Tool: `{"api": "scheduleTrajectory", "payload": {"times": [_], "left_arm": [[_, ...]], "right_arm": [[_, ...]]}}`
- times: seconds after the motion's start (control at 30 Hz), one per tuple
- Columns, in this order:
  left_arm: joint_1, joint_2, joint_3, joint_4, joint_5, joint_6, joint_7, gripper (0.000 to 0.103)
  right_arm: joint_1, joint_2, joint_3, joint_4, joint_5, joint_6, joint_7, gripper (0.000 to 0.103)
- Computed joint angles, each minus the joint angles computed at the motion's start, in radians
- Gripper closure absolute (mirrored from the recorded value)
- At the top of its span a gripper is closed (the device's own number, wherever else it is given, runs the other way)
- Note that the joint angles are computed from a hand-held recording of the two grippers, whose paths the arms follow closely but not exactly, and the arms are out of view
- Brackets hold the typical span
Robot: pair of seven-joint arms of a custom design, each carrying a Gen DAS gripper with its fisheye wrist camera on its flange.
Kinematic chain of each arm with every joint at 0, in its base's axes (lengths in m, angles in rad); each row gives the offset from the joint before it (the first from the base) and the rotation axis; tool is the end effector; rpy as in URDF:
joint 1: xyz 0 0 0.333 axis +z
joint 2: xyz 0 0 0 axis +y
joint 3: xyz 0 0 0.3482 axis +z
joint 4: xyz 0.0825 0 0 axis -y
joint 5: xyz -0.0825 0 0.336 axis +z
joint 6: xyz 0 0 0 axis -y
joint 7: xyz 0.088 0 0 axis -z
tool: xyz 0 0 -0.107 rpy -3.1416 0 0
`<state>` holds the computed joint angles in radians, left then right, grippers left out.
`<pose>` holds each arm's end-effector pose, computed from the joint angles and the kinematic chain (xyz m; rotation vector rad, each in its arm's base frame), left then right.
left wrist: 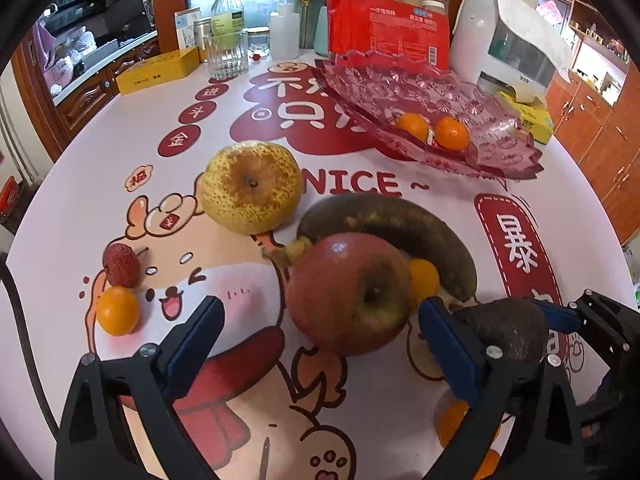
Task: Organize fruits
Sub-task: 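Grasp the red apple with the left tool while the right tool grasps the avocado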
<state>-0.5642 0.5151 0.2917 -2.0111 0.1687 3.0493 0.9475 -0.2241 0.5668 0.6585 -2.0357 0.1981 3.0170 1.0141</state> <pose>0.5998 -0.2045 0.3290 -2.0290 1.8147 -0.6128 0.5914 0.2030 0.3310 -2.2525 1.1436 -0.1525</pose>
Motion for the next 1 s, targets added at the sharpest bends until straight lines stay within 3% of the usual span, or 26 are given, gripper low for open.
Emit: {"api": "scheduleTrajectory", "payload": {"times": [0.17, 0.27, 0.3, 0.4, 0.5, 0.67, 1.0], "left_arm": [[0.08, 0.016, -0.097, 0.028, -0.044, -0.02, 0.051, 0.006], [0.144, 0.027, -0.171, 0.041, -0.092, -0.025, 0.09, 0.02], [0.176, 0.032, -0.208, 0.048, -0.115, -0.032, 0.111, 0.029], [0.277, 0.038, -0.324, 0.042, -0.2, -0.005, 0.184, 0.037], [0.25, 0.038, -0.3, 0.041, -0.228, -0.002, 0.206, 0.037], [0.223, 0.038, -0.274, 0.039, -0.255, 0.004, 0.228, 0.038], [0.085, -0.03, -0.125, -0.045, -0.213, 0.052, 0.19, 0.041]], "right_arm": [[0.03, -0.02, -0.032, -0.025, -0.048, 0.039, 0.013, 0.038], [0.049, -0.015, -0.05, -0.019, -0.08, 0.057, 0.034, 0.038], [0.052, -0.012, -0.052, -0.016, -0.092, 0.058, 0.042, 0.038], [0.038, 0.004, -0.036, -0.005, -0.118, 0.054, 0.053, 0.038], [0.054, 0.012, -0.054, 0.014, -0.139, 0.018, 0.067, 0.036], [0.024, 0.038, -0.018, 0.04, -0.09, -0.023, 0.061, 0.038], [0.046, -0.006, -0.05, -0.002, -0.065, 0.037, 0.108, 0.039]]}}
